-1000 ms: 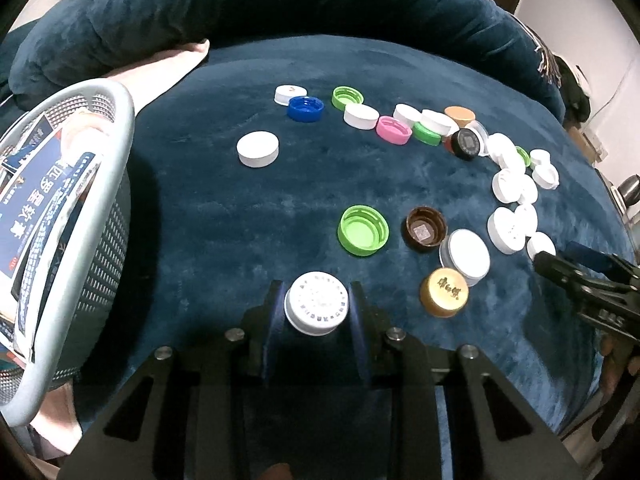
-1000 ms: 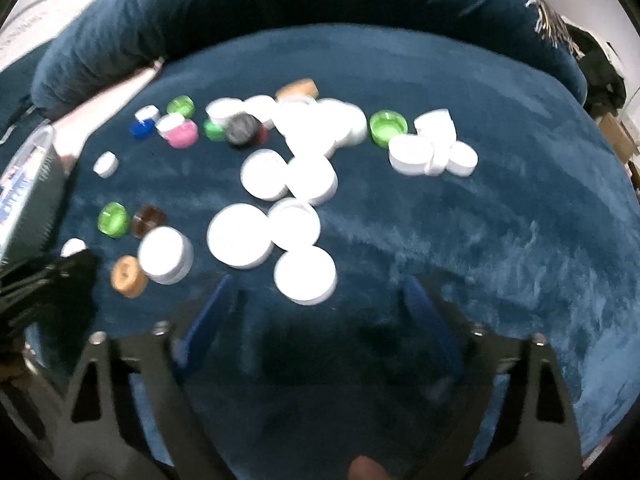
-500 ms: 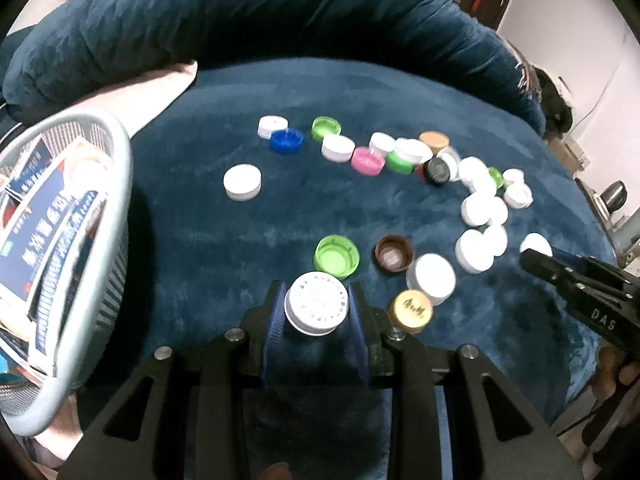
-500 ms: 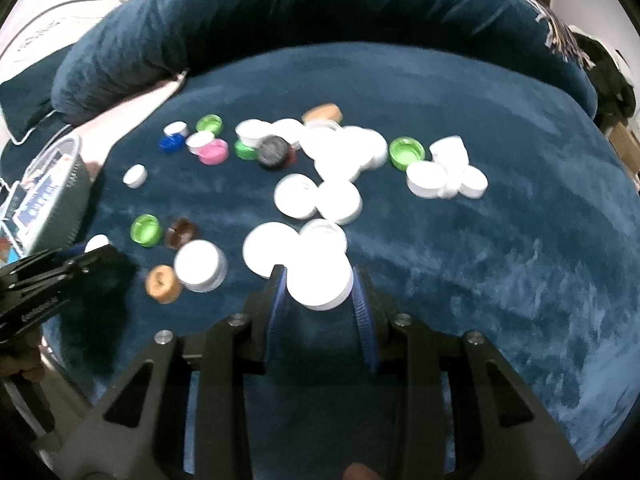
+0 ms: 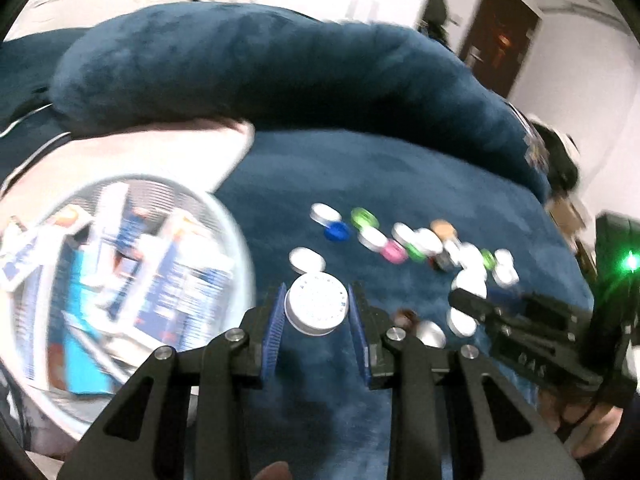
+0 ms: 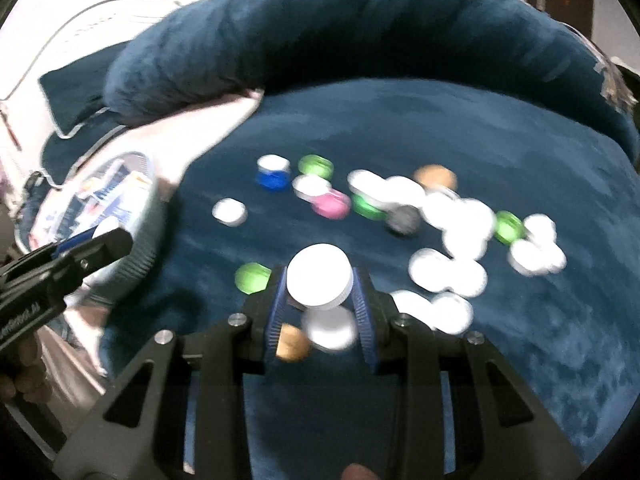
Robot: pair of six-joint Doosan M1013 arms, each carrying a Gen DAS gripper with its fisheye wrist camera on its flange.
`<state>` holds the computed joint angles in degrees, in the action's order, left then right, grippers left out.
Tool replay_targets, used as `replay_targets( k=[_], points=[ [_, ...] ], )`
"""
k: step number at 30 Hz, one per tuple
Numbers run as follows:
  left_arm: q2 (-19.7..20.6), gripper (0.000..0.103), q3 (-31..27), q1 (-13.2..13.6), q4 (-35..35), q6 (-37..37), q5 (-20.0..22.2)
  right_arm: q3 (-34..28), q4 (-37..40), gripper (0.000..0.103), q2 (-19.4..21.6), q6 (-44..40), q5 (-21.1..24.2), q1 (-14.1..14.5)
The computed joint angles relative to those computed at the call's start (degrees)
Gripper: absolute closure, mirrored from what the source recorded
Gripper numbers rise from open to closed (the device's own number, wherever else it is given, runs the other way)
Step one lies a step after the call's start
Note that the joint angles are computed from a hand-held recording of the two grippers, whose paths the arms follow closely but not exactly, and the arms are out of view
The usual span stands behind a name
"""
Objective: Organize objects
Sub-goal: 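Carry the white cap in the left gripper over the basket, then open the left gripper to drop the cap into the basket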
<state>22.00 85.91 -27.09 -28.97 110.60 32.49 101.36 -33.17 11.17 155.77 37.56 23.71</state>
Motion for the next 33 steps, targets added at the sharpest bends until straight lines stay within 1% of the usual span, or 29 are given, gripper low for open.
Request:
replay_targets(
  k=[4,7,10,13,17,18,19,20,21,22,23,24,25,28,31,33],
  points=[
    [0.5,0.071,-2.3,2.6,4.0,-7.3,-0.5,-4.7,3.7,0.069,2.7,-6.2,-3.0,0.6],
    [1.5,0.071,-4.8,4.6,8.0,-13.6,1.8,-8.8,8.2,0.069,5.3,-11.6,-5.2,0.9],
    [2.6,0.071,-6.8,6.6,6.7,-15.7,3.2,-12.8,14.5,0.069,7.6,-17.5,-7.1,0.9],
    [3.7,0.071,-8.5,8.2,5.3,-17.5,4.3,-16.8,20.5,0.069,9.6,-22.3,-8.1,0.7],
    [5.4,0.071,-11.0,9.7,2.4,-17.2,5.9,-21.2,26.7,0.068,12.0,-26.7,-7.8,0.2],
    [5.8,0.071,-11.6,9.8,2.7,-17.9,6.5,-22.3,29.5,0.067,12.7,-28.7,-7.5,-0.1],
    [6.1,0.06,-12.0,9.8,3.9,-19.1,6.9,-22.6,32.1,0.064,12.8,-30.4,-7.2,-0.4],
    [6.3,0.028,-12.4,9.6,6.4,-21.1,7.5,-23.0,35.4,0.058,13.1,-32.5,-6.8,-0.8],
    [6.1,0.011,-12.2,9.4,8.9,-23.2,7.2,-23.0,37.3,0.04,13.0,-33.6,-6.8,-0.9],
    [5.7,0.001,-11.5,9.5,9.2,-23.3,6.1,-22.5,37.8,0.026,12.7,-33.8,-7.4,-1.0],
    [5.2,0.001,-10.7,9.4,9.3,-23.2,4.5,-21.8,36.7,0.021,12.2,-32.9,-8.3,-0.9],
    [5.0,0.001,-10.3,9.3,10.4,-23.7,4.1,-21.0,34.1,0.014,11.6,-30.9,-9.1,-0.8],
    [4.9,0.001,-10.3,9.0,12.6,-25.1,4.2,-21.1,32.4,0.011,11.5,-29.6,-8.9,-0.5],
    [4.7,0.001,-10.5,8.2,19.1,-28.8,4.6,-21.8,29.1,0.005,11.5,-28.3,-6.8,-0.4],
    [4.4,0.001,-10.2,7.7,20.7,-28.5,4.4,-21.9,26.0,0.0,11.4,-26.6,-5.7,-0.2],
    [4.2,0.001,-10.0,7.4,21.0,-28.3,4.7,-21.5,26.0,0.0,11.1,-26.8,-5.4,-0.3]
  ],
)
